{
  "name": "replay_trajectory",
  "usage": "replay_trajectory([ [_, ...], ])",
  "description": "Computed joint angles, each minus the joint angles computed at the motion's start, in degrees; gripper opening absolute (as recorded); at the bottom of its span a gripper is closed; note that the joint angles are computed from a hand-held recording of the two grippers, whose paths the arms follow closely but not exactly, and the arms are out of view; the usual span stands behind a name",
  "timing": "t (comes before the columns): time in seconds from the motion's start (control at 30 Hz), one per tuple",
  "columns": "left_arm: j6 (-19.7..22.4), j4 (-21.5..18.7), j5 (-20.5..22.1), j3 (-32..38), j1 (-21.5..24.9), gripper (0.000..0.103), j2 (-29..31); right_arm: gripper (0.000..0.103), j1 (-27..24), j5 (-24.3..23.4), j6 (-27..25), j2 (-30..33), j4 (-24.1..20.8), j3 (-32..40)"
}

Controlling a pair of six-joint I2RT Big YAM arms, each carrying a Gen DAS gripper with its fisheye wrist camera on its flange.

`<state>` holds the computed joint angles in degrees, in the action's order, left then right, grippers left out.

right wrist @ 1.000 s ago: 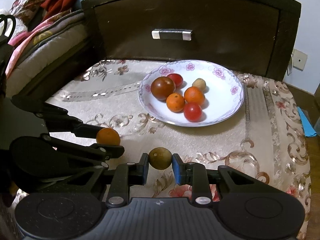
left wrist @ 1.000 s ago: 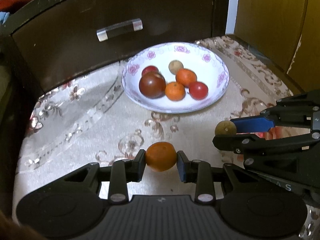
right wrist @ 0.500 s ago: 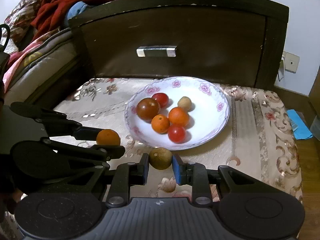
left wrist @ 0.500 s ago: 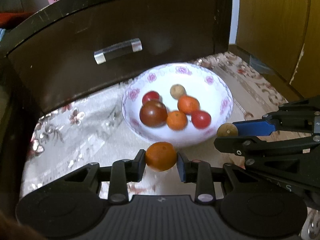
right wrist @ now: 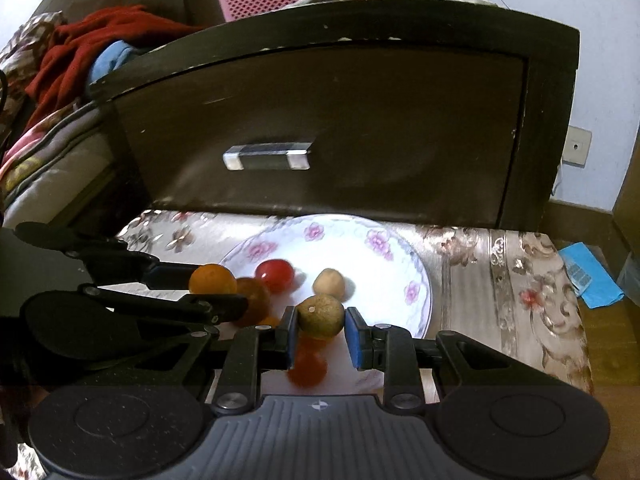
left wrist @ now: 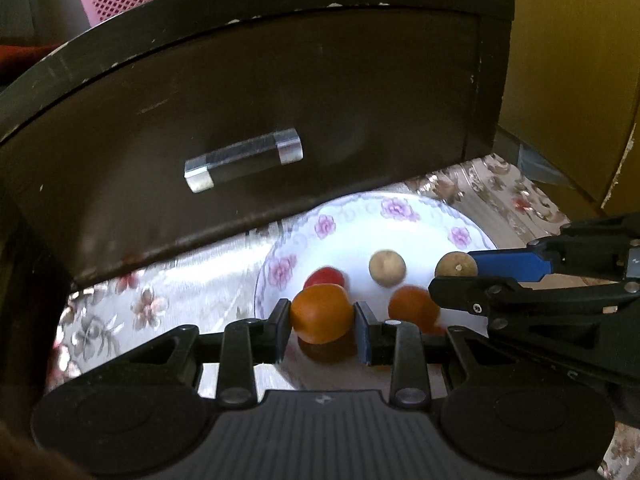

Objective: Organize fruits
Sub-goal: 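Open both tools over the white bowl to drop the mandarin and kiwi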

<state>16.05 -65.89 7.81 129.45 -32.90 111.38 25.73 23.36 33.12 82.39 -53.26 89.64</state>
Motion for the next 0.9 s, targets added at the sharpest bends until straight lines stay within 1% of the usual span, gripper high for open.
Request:
replay_trajectory([
  [0.1, -0.07, -1.42, -0.04, 3.41, -0.19, 0.040, 2.05, 0.021, -1.05, -0.60, -0.11, 0.25, 1.21, -0.27],
  [0.23, 0.37, -2.55, -0.04, 6.08, -0.58, 0.040, 3.81, 0.022, -2.23, -1.13, -0.03, 0.36, 2.35, -0.58],
  [0.3, 0.17, -3.23, 0.07, 7.02, -0.74, 0.040, 4.51, 0.023, -2.98, -2.35, 0.38, 0.24, 2.62, -0.95],
  [0.43, -0.30, -3.05, 0.01, 7.08, -0.95, 0.040, 4.86, 0.023, -3.99, -4.23, 1.54, -0.08, 3.34, -1.96],
  [0.5, -0.69, -3.57, 0.07, 7.76, -0.93, 0.040, 5.24, 0.024, -4.29, -4.96, 2.09, -0.18, 3.67, -2.29],
  [0.73, -1.08, -5.34, -0.42, 9.91, -1.01, 0.042, 6.29, 0.024, -4.22, -4.54, 2.34, -0.14, 3.98, -2.40],
  [0.9, -1.10, -4.11, -1.19, 8.56, -0.94, 0.045, 5.32, 0.027, -4.21, -4.37, 2.61, -0.36, 3.66, -2.52],
])
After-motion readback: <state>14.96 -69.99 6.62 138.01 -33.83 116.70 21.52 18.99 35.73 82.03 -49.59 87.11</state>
